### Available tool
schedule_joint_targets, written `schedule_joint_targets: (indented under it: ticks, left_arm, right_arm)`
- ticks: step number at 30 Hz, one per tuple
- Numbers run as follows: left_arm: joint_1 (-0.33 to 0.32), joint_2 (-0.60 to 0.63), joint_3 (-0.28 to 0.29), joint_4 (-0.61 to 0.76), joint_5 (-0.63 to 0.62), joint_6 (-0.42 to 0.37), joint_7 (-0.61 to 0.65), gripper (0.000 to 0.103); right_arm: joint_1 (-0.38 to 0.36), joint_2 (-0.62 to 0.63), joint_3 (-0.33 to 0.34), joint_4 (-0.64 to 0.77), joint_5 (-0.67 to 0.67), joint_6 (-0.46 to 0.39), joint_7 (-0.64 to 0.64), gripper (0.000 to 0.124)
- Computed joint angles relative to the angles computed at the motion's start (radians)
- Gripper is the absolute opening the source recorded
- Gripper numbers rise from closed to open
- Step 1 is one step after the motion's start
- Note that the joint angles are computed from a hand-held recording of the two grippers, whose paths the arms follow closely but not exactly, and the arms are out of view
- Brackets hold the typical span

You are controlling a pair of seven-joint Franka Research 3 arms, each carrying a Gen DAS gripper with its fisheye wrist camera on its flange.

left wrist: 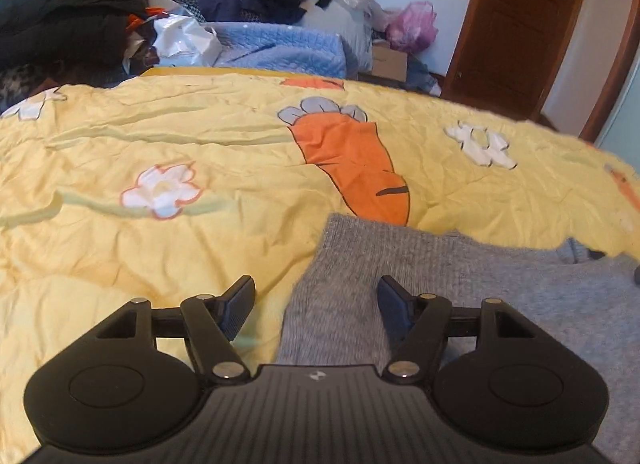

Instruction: Fold small clothes

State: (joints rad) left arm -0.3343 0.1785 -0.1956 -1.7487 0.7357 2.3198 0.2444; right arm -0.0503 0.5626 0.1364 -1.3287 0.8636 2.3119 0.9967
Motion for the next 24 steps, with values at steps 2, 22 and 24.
schedule_joint_targets:
  ticks: [2, 22, 24]
  left_arm:
    - [0.002, 0.034, -0.001, 0.038, -0.020, -0.017, 0.048, 0.044]
    - [-0.083, -0.104, -0.020, -0.068, 0.237, -0.253, -0.169, 0.025]
    - [-0.086, -0.216, -0.059, -0.180, 0.265, -0.279, -0.283, 0.046]
  right_arm:
    - [0.013, -0.001, 0.002, -0.001, -0.011, 0.033, -0.031, 0.036]
    - [-0.019, -0.120, 0.061, -0.180, 0.169, 0.253, -0.140, 0.069]
    - [-0.079, -0.233, 0.077, -0.308, 0.322, 0.218, -0.309, 0.069]
